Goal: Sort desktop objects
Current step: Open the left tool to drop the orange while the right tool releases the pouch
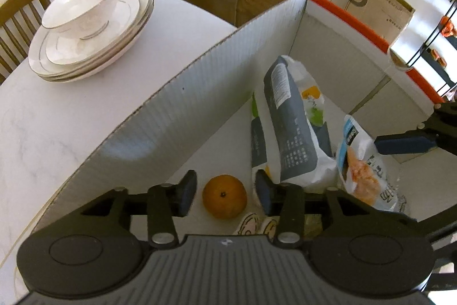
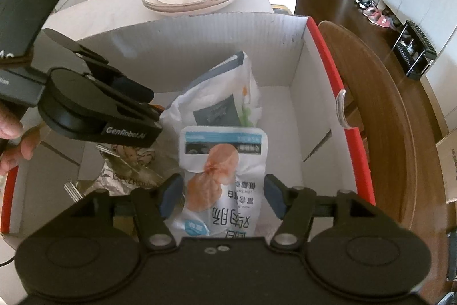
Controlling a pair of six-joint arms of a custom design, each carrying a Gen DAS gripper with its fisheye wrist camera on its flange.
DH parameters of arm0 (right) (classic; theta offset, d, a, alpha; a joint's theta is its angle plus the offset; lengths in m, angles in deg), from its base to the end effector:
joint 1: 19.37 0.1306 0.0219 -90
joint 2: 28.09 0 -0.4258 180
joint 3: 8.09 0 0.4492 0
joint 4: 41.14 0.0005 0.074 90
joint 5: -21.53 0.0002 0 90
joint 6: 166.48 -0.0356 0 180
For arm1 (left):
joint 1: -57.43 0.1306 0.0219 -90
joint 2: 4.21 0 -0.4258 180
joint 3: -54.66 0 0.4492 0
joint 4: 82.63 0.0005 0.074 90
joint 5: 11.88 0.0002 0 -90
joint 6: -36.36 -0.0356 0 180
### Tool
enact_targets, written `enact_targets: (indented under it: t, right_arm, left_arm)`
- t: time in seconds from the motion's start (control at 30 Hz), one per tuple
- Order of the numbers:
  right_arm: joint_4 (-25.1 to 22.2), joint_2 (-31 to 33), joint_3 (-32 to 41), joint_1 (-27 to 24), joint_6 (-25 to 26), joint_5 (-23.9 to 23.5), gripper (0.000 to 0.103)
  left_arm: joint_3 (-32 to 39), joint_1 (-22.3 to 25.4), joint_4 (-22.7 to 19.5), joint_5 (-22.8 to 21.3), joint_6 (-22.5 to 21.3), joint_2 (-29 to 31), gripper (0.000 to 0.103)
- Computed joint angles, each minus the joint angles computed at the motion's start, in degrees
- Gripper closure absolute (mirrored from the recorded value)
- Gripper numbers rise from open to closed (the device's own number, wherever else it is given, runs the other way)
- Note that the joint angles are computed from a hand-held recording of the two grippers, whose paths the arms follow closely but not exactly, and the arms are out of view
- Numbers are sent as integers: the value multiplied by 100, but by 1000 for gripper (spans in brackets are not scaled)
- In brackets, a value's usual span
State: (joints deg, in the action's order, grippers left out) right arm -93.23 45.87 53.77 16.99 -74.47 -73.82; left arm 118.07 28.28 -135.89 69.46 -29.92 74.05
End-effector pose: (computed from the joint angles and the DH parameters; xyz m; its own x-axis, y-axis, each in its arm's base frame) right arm 0.3132 0.2340 0.3470 -0.7027 -0.5607 -0.4381 -0.6480 0.7585 0.0686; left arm 0.3604 -0.1955 0.3310 -0.9159 0.0555 -0.3975 0.0700 0.9973 -0.0221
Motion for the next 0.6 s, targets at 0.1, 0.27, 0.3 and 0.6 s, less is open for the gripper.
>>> enact_targets:
  t: [0.1,0.27,0.3,0.6]
  right_arm:
    - [-26,-70,10,-20,58,-35,36]
    - [-53,-208,39,-83,148,-88,30]
    - [-70,-229,50,-96,160,-105,30]
    - [-219,-536,91,-258,281,-405,30]
  left_arm:
    - [-18,-13,38,16,41,-95,51]
    - [-109,-89,51,52,97,-414,51]
    - [-128,-121,38,10,108,-483,51]
    - [-223,-503,-55,-277,541,-1107,47]
